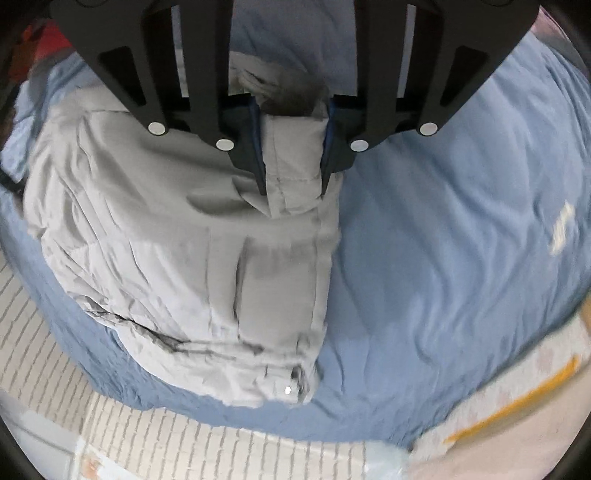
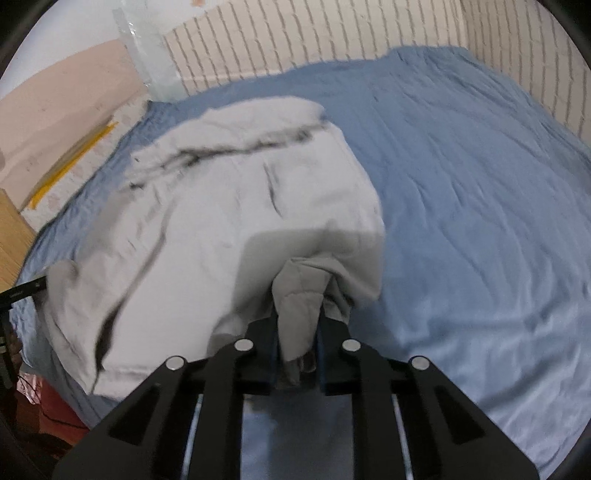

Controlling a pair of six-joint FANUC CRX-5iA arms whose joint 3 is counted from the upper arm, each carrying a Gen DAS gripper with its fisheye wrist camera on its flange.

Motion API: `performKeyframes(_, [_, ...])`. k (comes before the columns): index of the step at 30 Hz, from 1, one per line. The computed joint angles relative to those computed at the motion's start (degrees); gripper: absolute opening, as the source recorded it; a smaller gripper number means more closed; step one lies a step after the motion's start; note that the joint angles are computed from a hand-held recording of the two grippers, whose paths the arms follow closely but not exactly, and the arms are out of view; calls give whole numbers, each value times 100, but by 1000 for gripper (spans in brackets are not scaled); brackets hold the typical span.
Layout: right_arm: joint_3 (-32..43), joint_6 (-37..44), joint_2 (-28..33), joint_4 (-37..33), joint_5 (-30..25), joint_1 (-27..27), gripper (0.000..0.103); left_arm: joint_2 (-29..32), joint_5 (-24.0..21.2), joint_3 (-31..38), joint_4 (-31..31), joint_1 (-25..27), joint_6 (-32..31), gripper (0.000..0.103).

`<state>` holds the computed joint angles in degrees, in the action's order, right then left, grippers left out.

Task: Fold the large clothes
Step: 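Grasp the folded coat edge with both grippers and lift it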

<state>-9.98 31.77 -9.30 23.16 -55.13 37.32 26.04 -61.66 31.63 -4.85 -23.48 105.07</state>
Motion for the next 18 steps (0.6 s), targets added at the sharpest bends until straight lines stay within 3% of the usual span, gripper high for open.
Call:
performKeyframes(5, [431,346,295,69,83,-66,15,343,-188,565,-67,2,-93,26])
performKeyframes(8, [727,668,477,-41,28,-163,15,339,-166,512,348,153,-251,26])
performKeyframes(12, [939,918,655,-183,-215,-196,15,237,-218,301,496,200,-309,27])
performKeyframes(17, [457,362,390,-166,-324,-98,15,-193,-148,-514,640,251,-37,35])
performKeyframes(18, [311,226,298,-151,-341,-70,16,-226,-142,-606,672,254,-15,41])
